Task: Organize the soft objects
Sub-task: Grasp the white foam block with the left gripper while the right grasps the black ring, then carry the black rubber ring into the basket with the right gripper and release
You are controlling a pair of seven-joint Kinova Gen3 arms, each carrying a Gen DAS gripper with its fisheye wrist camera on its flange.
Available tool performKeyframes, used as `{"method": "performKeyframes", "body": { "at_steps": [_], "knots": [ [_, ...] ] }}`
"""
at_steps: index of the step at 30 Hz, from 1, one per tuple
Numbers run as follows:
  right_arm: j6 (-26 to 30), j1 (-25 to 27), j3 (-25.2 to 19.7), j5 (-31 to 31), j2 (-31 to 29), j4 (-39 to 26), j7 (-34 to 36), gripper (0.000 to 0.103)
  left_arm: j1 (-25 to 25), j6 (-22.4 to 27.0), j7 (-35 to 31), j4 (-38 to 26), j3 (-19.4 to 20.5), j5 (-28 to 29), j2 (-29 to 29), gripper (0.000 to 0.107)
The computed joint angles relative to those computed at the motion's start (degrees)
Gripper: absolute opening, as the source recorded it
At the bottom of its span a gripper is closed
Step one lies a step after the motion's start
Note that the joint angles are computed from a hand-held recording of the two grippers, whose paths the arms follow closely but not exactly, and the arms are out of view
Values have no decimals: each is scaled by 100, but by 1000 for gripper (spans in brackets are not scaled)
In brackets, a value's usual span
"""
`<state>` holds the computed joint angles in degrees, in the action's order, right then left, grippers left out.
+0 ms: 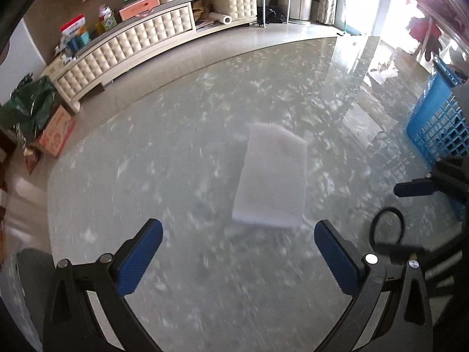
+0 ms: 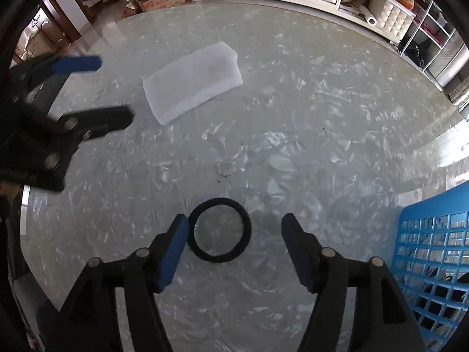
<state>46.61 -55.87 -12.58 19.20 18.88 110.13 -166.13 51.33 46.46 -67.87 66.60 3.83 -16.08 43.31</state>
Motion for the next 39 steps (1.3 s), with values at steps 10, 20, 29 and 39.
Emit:
{"method": "performKeyframes", "body": {
  "at_steps": [10,20,29,39],
  "knots": [
    [187,-568,120,462,352,-190,-702,68,-249,501,-979,-1333,177,310,841,103],
    [-172,-766,90,949,157,301,-1246,28,-518,610,-1752,-1549,321,914,990,52],
    [25,-830,-158,826,-121,257,-1486,7,-318,364,-1458,-828,207,995,587,49],
    [788,-994,-526,780,-614,222,-1937,7,268,-261,-5,621,-18,447,-478,49]
  ]
}}
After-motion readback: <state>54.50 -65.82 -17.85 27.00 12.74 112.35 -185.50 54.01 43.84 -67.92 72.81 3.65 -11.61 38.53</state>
